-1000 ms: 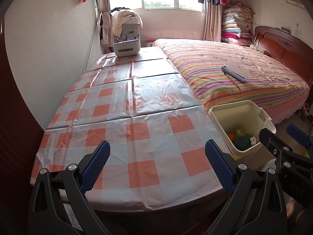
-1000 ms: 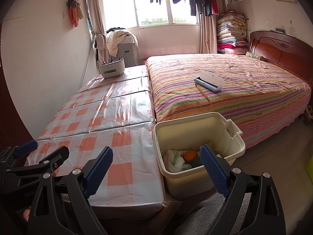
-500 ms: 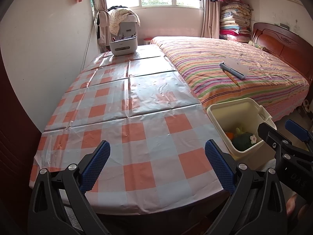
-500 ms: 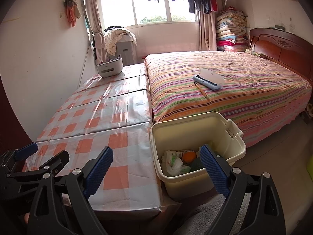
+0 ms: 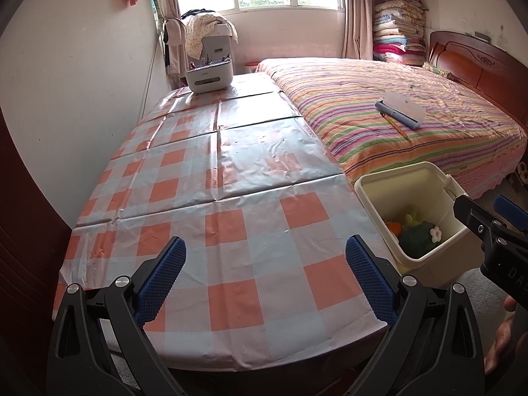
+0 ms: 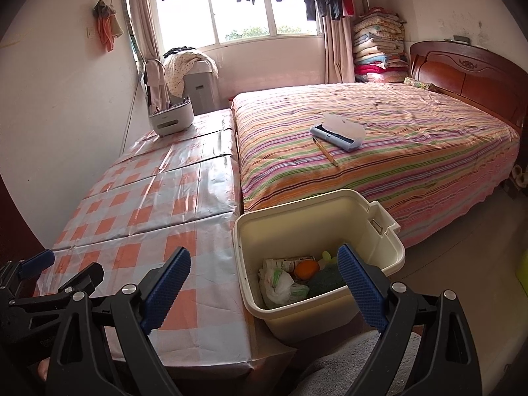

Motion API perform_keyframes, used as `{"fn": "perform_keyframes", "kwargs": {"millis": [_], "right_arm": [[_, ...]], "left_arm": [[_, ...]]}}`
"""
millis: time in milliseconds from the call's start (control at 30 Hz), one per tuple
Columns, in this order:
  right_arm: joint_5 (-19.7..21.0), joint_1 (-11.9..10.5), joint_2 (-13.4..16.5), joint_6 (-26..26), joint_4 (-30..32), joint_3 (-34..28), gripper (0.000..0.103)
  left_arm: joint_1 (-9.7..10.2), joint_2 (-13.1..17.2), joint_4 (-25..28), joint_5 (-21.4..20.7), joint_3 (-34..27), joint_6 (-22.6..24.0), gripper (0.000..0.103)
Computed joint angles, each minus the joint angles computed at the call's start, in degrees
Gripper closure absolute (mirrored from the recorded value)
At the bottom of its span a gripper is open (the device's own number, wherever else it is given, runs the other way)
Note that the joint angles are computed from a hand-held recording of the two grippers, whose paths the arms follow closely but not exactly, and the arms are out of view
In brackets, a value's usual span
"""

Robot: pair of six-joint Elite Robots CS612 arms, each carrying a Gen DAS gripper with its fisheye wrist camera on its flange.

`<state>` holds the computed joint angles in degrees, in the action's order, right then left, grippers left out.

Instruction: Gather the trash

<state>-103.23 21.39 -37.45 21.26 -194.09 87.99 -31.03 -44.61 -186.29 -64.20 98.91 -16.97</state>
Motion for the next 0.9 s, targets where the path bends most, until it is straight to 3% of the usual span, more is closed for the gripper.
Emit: {"fn": "perform_keyframes", "kwargs": {"millis": [633,900], "right_arm": [[0.64,-1.35,0.36,2.36,0.0,0.58,0.015],[0.67,-1.75,0.43,3.14,-0.39,1.06,0.015]], "left_arm": [[-0.12,1.34,3.59,-3.66,-2.9,2.11,0.007],[-0.24,2.0,0.08,-5.67,-2.99,3.22,0.007]]}}
